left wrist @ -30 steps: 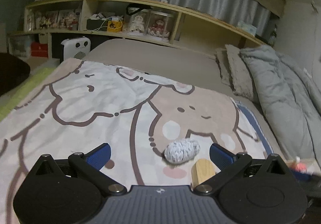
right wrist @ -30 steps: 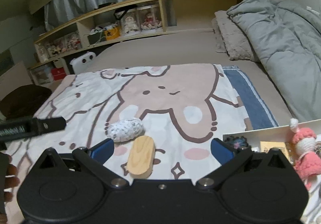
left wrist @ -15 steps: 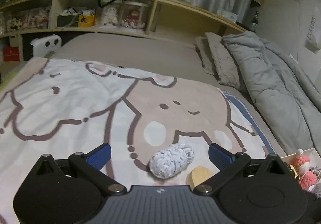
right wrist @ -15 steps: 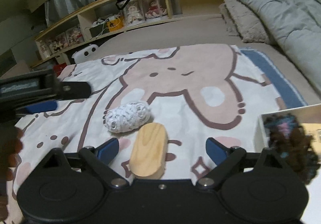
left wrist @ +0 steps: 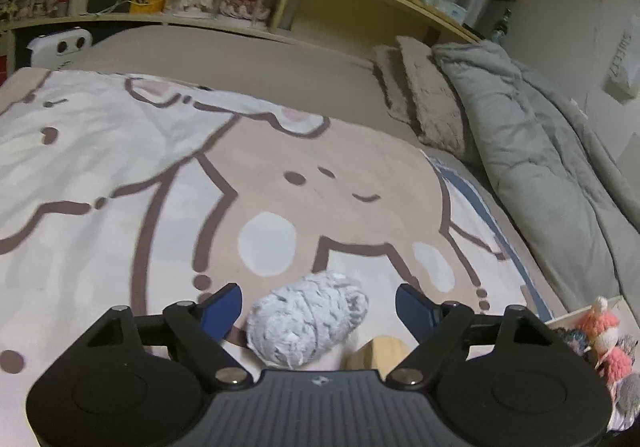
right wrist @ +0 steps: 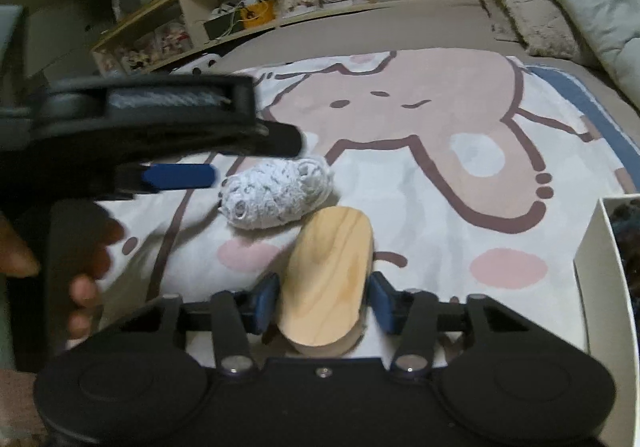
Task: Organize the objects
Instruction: 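Grasp the white yarn ball with the left tool while the right tool grasps the wooden oval block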
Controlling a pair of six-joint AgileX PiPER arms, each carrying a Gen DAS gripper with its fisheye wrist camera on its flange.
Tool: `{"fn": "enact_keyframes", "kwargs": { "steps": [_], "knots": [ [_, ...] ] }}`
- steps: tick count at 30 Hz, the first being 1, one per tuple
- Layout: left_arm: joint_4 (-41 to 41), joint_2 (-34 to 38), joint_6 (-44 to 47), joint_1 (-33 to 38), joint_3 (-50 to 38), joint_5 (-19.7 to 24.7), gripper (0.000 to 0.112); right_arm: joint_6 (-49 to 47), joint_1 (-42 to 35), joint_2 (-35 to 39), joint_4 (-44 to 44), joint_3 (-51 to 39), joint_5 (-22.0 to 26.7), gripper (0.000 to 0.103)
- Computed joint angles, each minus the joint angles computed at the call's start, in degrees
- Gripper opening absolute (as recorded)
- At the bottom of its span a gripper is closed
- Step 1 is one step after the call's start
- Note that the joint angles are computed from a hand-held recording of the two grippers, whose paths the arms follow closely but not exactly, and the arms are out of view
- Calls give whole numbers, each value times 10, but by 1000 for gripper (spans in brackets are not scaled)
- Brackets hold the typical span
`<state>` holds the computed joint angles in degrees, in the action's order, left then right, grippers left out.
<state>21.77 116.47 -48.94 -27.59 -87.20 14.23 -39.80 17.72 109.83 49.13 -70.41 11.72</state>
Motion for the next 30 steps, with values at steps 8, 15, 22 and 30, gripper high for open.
{"fn": "enact_keyframes", "kwargs": {
  "steps": [8,15,22,30],
  "knots": [
    [22,33,-48,-11,-37,36,83,180,-3,-37,-216,17,41,46],
    [37,48,-127,-20,-73,87,84,257,-2,-92,-333,52,104,46],
    [59,57,-221,-31,-100,136,84,234,-7,-148,-336,98,156,45],
    [164,61,-350,-47,-86,134,69,243,-7,-132,-320,82,166,52]
  ]
}}
